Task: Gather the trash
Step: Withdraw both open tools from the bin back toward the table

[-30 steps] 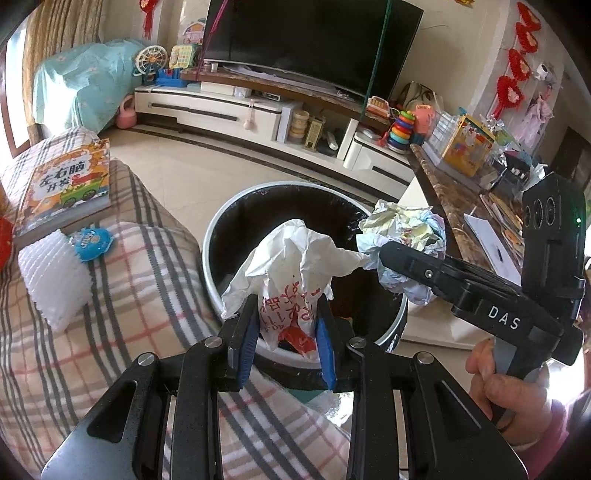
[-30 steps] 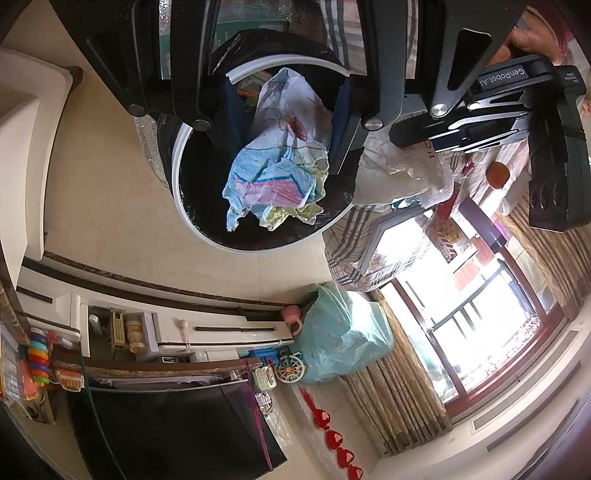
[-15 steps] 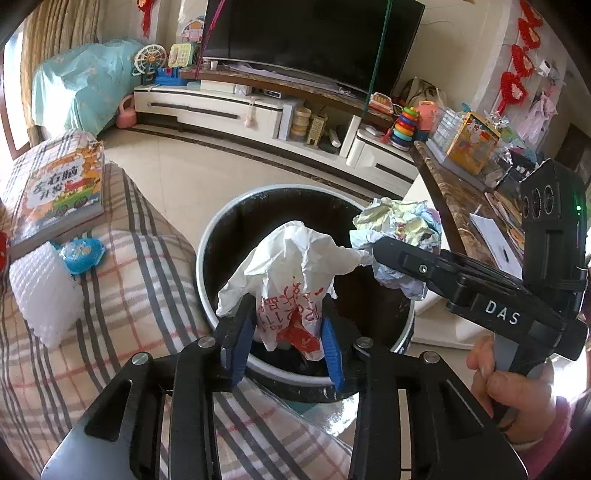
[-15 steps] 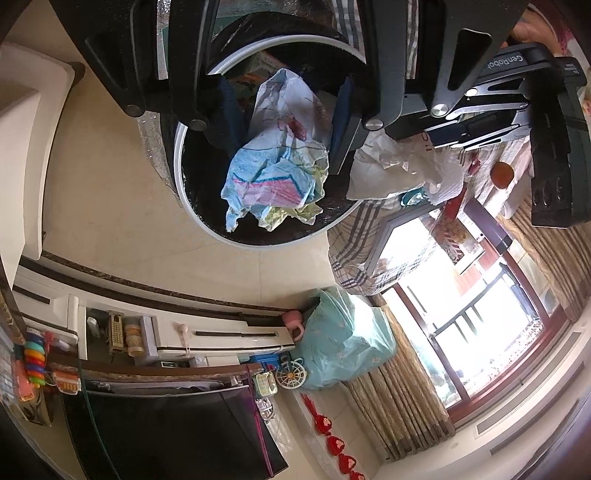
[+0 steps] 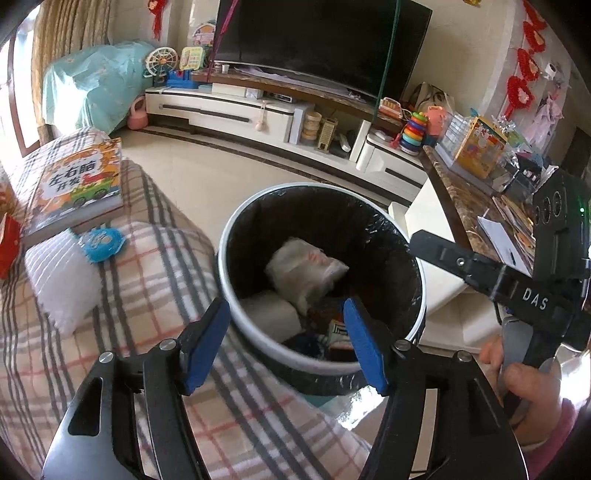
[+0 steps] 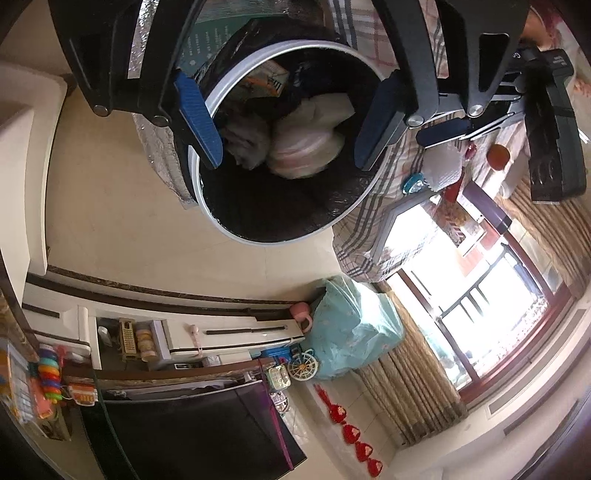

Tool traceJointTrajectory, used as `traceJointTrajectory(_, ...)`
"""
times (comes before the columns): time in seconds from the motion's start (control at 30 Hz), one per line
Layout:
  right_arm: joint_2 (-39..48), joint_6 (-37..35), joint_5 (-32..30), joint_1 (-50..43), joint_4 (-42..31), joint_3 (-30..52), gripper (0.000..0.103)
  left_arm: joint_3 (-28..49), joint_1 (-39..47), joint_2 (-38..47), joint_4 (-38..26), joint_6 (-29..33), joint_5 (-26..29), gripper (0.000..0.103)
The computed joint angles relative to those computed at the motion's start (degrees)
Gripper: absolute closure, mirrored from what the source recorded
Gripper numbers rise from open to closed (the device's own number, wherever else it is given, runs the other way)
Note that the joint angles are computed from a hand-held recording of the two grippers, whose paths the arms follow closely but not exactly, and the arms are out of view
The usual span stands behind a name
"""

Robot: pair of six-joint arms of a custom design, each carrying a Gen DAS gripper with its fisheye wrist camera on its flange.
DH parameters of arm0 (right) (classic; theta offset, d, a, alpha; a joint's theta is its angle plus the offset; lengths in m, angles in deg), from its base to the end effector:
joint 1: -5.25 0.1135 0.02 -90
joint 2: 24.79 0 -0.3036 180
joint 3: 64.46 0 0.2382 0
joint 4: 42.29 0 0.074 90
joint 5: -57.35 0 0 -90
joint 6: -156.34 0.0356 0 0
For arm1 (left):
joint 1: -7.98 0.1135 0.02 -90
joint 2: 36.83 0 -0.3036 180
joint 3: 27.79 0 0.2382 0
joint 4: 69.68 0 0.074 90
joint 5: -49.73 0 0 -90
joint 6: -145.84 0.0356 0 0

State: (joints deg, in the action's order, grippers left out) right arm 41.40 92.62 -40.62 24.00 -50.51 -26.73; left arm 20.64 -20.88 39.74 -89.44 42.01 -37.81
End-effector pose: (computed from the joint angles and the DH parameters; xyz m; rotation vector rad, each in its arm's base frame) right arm 0.1826 0.0672 0.2125 0.0697 2.2665 0.5815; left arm 0.2033 -0.1138 0.2152 0.3396 2.4201 -0.3912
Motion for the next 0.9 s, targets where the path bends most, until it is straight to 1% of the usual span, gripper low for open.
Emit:
traceJointTrajectory(0.03,-0.1,0.4,0.3,0.4,0.2,-0.1,0.023,-0.9,0.3,-0.9,0.2,-0.1,0.0,0.035)
traceJointTrajectory(0.1,-1.4,1.7,1.7,2.0,0.5,-0.9,0.015,-3.1,1.5,-3.3,0.3,-0.3,0.5,0.033)
traceJointTrajectory(0.2,-3.0,4.0,4.7,6.1,1.1,-2.1,0.011,-6.3,4.1,-7.0,0.0,-0.3,1.7,0.032)
traceJointTrajectory(0.27,-3.3,5.5,6.8,9.1,1.5,-2.6,0.009,-8.4,6.0,-9.6,-0.5,-0.3,2.5,0.031)
traceJointTrajectory(0.37,-2.9,8.2,10.0,14.3,2.4,-2.9,0.009,-11.2,11.0,-13.6,-2.2,0.9,5.2,0.031)
traceJointTrajectory(0.43,-2.6,9.3,11.5,16.9,2.9,-3.0,0.009,-12.7,14.7,-16.4,-4.0,2.2,6.8,0.031)
traceJointTrajectory(0.53,-0.8,11.1,15.0,22.5,3.5,-2.2,0.009,-14.7,22.7,-21.5,-7.4,5.0,10.6,0.031)
traceJointTrajectory(0.63,0.8,12.1,17.2,26.4,4.0,-1.4,0.009,-15.8,33.8,-24.6,-11.5,9.9,17.1,0.031)
traceJointTrajectory(0.67,1.8,12.7,17.7,27.8,4.2,-0.7,0.009,-15.9,38.1,-25.2,-13.0,12.5,19.4,0.031)
traceJointTrajectory(0.83,5.8,14.1,20.2,34.1,6.7,1.4,0.009,-15.9,53.9,-25.2,-18.3,23.7,27.2,0.031)
traceJointTrajectory(0.87,6.5,14.1,20.9,35.1,6.7,2.0,0.009,-15.8,57.1,-25.0,-19.4,26.2,28.6,0.031)
traceJointTrajectory(0.9,7.8,14.0,22.1,36.8,6.6,3.0,0.009,-15.6,58.6,-25.0,-19.9,27.3,29.0,0.031)
